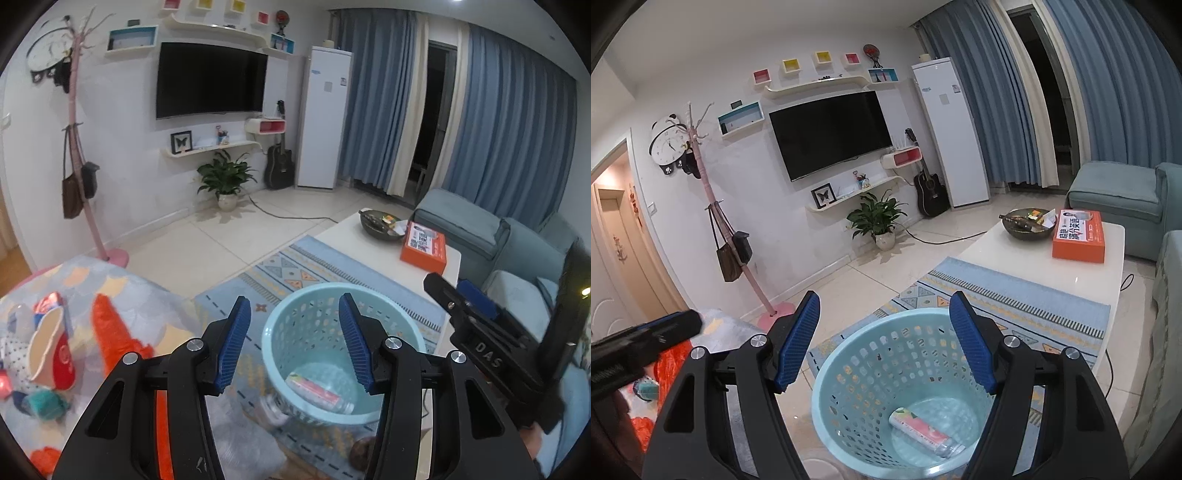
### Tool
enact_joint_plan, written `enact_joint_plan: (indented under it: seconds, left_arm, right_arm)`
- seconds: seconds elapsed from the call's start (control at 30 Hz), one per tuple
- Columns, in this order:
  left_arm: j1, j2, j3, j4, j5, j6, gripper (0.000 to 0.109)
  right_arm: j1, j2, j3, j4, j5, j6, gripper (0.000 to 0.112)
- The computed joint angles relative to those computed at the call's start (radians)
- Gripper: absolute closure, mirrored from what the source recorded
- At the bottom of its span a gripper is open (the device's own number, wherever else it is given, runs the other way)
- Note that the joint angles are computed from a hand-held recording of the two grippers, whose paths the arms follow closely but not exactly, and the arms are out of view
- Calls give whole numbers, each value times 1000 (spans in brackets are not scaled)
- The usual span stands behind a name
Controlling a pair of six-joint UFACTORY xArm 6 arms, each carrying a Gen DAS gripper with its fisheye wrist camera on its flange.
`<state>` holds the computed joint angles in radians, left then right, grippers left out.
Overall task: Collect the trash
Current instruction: 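Open both grippers to drop the carton and cup into the basket, then move both grippers back to the table toward the orange cup and bag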
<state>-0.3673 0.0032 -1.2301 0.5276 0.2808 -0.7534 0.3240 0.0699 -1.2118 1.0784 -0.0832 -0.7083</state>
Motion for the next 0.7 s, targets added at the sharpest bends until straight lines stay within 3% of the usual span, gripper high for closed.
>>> enact_joint_plan:
  seconds: [0.07,0.17,0.47,0.7]
  left_arm:
    - [6,-41,32,-10,-10,-5,56]
    - [13,-136,96,86,-10,-87,52]
    - [22,-435,269,323,80,-307,38]
    - [-10,-649,360,451,309,-371,38]
  right_arm:
    - [4,-10,6,16,7,-9,43]
    - [16,-24,22,-21,2,20,43]
    - [71,-69,55,-60,-2,52,43]
    - [131,-120,91,-170,-21,123,43]
